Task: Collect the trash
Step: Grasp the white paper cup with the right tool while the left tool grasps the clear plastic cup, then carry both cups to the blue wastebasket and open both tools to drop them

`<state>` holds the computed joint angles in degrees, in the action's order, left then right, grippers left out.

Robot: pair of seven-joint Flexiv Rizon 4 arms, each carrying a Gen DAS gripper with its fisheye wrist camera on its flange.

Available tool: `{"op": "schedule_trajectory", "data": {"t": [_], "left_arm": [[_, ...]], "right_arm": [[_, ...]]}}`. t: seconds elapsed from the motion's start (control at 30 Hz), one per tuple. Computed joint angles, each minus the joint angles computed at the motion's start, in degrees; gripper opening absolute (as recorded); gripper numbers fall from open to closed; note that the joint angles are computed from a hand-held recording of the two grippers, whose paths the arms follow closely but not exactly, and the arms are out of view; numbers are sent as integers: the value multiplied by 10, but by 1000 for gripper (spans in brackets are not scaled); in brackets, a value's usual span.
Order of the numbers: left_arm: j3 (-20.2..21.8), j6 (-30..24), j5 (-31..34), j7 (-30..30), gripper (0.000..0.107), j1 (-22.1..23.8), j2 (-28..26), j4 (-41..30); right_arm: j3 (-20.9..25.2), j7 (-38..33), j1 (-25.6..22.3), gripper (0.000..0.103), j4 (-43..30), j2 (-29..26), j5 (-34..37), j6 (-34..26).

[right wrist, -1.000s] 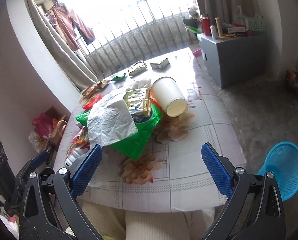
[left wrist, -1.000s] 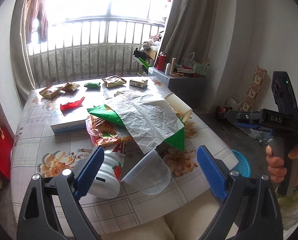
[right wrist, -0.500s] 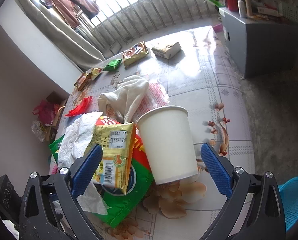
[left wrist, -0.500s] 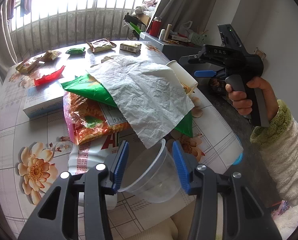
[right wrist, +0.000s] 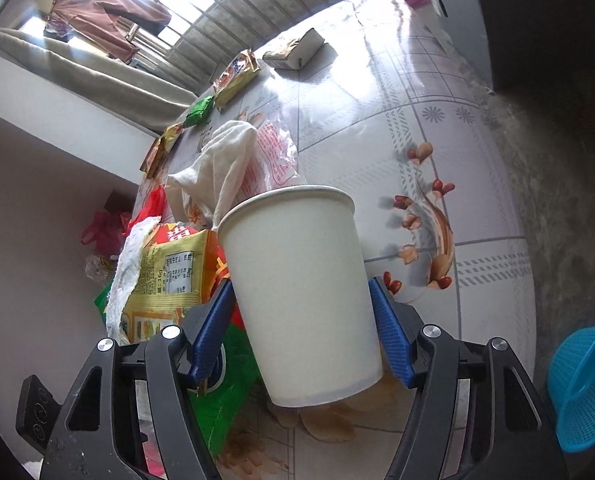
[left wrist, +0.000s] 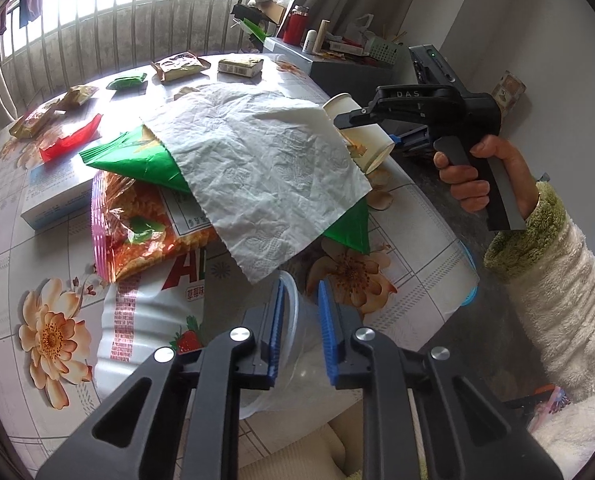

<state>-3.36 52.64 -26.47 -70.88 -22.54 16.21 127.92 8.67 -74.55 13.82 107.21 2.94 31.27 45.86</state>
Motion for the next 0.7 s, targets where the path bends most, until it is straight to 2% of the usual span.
{"op": "schedule_trajectory", "data": {"t": [0.2, 0.37, 0.57, 0.7], "left_arm": [[-1, 9, 3, -10, 10, -3, 12, 4], [-4, 4, 19, -34, 9, -2, 30, 3], [-15, -22, 46, -59, 9, -14, 65, 0], [-20, -34, 25, -60, 9, -39, 63, -13]], "right_arm": [[-3, 30, -7, 63, 54, 64, 11, 12], [-7, 58, 1, 63, 111, 134, 18, 25], [-5, 104, 19, 63, 196, 251, 29, 57], [8, 161, 14, 63, 262, 358, 26, 78]]}}
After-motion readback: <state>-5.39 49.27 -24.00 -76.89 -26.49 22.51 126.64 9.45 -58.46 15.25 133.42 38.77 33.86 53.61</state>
